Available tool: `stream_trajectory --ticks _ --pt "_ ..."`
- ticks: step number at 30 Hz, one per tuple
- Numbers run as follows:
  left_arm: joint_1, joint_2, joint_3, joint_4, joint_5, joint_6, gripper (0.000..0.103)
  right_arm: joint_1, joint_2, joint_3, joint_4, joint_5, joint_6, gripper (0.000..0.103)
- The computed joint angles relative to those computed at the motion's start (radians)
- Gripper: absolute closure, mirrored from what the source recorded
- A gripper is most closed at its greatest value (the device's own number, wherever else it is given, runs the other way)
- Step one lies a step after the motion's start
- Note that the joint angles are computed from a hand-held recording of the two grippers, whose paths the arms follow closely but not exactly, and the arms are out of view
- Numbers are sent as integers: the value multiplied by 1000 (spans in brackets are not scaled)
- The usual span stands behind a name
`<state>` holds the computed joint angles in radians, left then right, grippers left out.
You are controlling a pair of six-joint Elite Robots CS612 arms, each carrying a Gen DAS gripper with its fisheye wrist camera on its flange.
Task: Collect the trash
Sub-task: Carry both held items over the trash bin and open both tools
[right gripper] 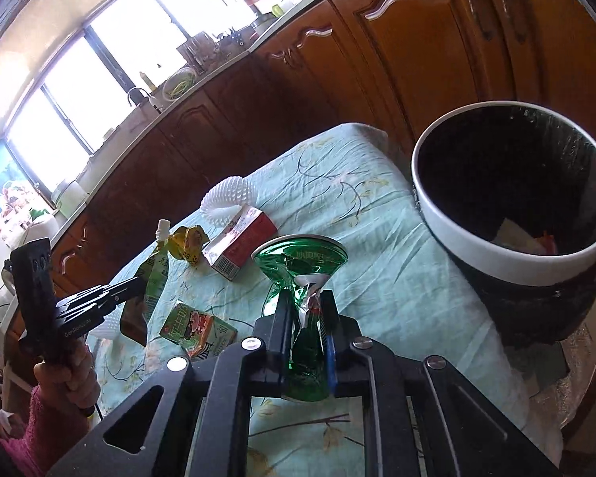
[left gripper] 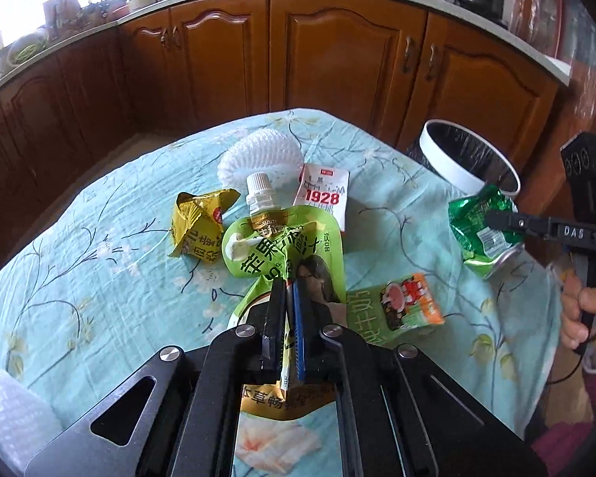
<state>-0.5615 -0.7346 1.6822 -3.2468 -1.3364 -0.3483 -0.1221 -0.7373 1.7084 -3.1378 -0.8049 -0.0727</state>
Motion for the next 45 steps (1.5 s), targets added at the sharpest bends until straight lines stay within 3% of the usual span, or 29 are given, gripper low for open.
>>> stream_trajectory --ticks 7,12,21,32,45 --pt "-31 -1 -13 -100 -40 -94 100 -29 -10 25 -107 -33 50 90" --pt "-52 28 -73 -87 -91 -107 100 -54 -13 34 -140 -49 71 90" --pt "-74 85 -188 -20 -142 -114 100 -89 -7 31 -181 -79 108 89" --pt "-90 129 -309 58 -168 -78 100 -102 14 -19 -188 -141 113 89" --pt "-92 212 -538 267 -186 -7 100 -97 57 -127 -111 -213 95 89"
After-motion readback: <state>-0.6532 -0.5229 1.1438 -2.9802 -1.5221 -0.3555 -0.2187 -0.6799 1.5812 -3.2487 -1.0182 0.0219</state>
